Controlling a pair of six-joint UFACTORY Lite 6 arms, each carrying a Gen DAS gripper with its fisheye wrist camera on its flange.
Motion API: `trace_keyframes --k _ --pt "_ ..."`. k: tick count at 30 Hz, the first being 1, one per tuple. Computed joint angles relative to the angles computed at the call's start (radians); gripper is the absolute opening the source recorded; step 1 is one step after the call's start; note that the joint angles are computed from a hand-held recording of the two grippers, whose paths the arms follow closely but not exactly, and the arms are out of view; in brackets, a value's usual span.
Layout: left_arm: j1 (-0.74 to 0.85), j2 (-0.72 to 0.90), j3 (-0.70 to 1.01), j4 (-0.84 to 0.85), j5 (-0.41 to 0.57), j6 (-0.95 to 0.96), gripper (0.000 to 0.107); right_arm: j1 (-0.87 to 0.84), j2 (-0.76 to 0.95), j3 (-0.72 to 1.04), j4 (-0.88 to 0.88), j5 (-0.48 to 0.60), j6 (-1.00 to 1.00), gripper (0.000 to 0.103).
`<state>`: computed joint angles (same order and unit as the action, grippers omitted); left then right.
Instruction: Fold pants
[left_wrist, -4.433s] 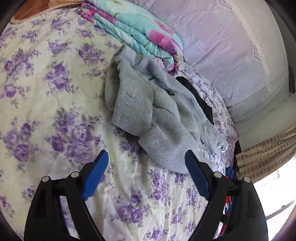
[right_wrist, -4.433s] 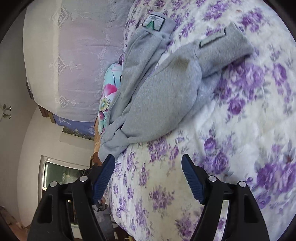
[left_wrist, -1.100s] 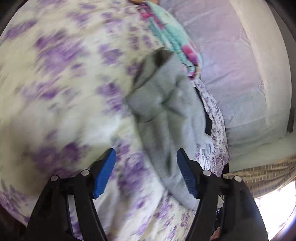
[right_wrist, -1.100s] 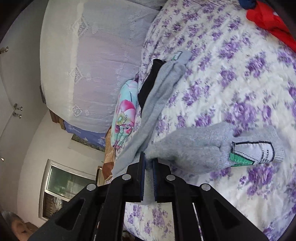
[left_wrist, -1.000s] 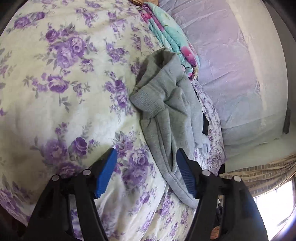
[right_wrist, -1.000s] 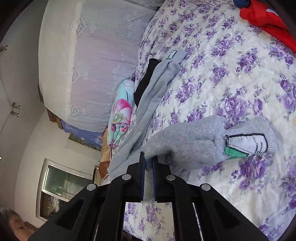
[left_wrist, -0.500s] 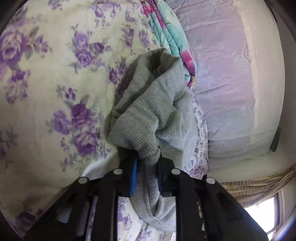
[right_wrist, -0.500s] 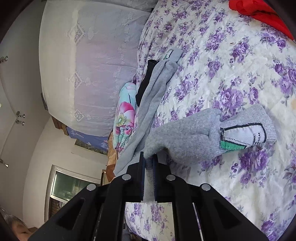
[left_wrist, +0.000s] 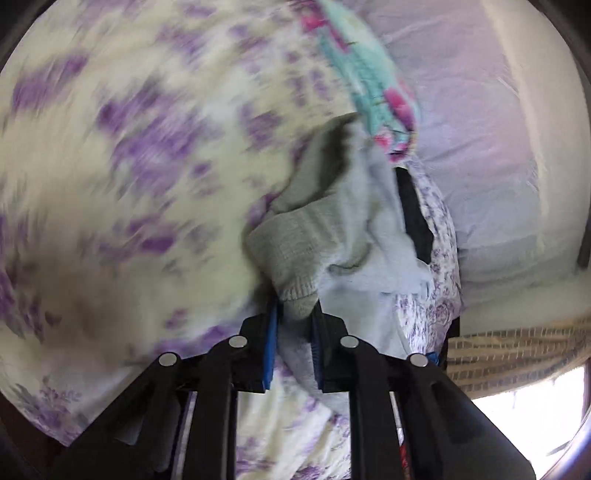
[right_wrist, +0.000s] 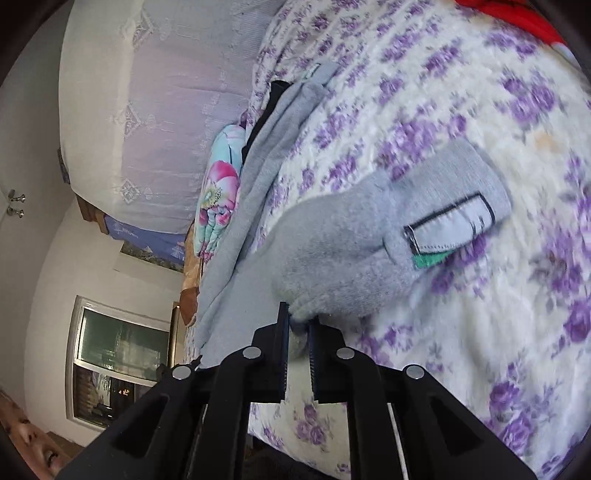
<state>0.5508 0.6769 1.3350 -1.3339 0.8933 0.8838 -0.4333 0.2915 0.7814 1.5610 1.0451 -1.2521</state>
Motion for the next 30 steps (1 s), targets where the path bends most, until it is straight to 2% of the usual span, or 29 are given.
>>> trace_keyframes --k 2,3,5,8,10,12,16,17,19,22,24,26,29,30 --pt "0.012 0.026 -0.009 -0.053 0.024 0.055 0.016 -0.025 -0.013 -0.037 -0.005 0.024 -0.001 0.039" --pt "0.01 0.018 -0.016 -0.06 0.015 0.069 0.017 -0.04 -0.022 -0.054 0.006 0.036 -0.01 0.061" --pt "-0.005 0.003 -0.016 -0.051 -0.019 0.076 0.019 -0.065 -0.029 -0.08 0.056 0.058 -0.045 0.064" --pt "-0.01 0.023 0.012 -0.036 -0.024 0.061 0.022 -0.094 0.05 -0.075 0.132 0.15 -0.059 0.066" --pt "-0.012 0.038 0.022 -0.043 -0.018 0.055 0.024 -0.072 0.134 -0.028 0.153 0.134 0.005 0.068" --pt "-0.017 0.033 0.012 -0.053 -0.021 0.065 0.024 -0.045 0.179 -0.015 0.159 0.11 0.049 0.066" --pt "-0.031 0.063 0.053 -0.039 -0.028 0.059 0.024 -0.049 0.193 -0.045 0.254 0.128 0.022 0.066" --pt "-0.035 0.08 0.077 -0.034 -0.024 0.047 0.024 -0.041 0.21 -0.024 0.273 0.129 0.009 0.063" --pt "-0.041 0.091 0.098 -0.03 -0.021 0.032 0.023 -0.008 0.21 0.013 0.31 0.05 -0.034 0.015" --pt "-0.051 0.052 0.087 -0.027 -0.037 0.039 0.017 0.016 0.084 -0.014 0.363 -0.028 -0.133 0.01" --pt "-0.053 0.015 0.069 -0.015 -0.046 0.043 0.017 0.007 -0.054 -0.051 0.335 -0.069 -0.203 0.009" --pt "-0.046 0.021 0.079 -0.005 -0.024 0.034 0.017 -0.018 -0.125 -0.062 0.258 -0.109 -0.189 0.009" --pt "-0.034 0.091 0.122 0.036 -0.003 -0.007 0.02 -0.071 0.006 -0.007 0.081 -0.19 -0.098 0.016" --pt "-0.024 0.107 0.122 0.03 0.015 0.002 0.021 -0.083 0.064 0.011 0.025 -0.2 -0.048 0.014"
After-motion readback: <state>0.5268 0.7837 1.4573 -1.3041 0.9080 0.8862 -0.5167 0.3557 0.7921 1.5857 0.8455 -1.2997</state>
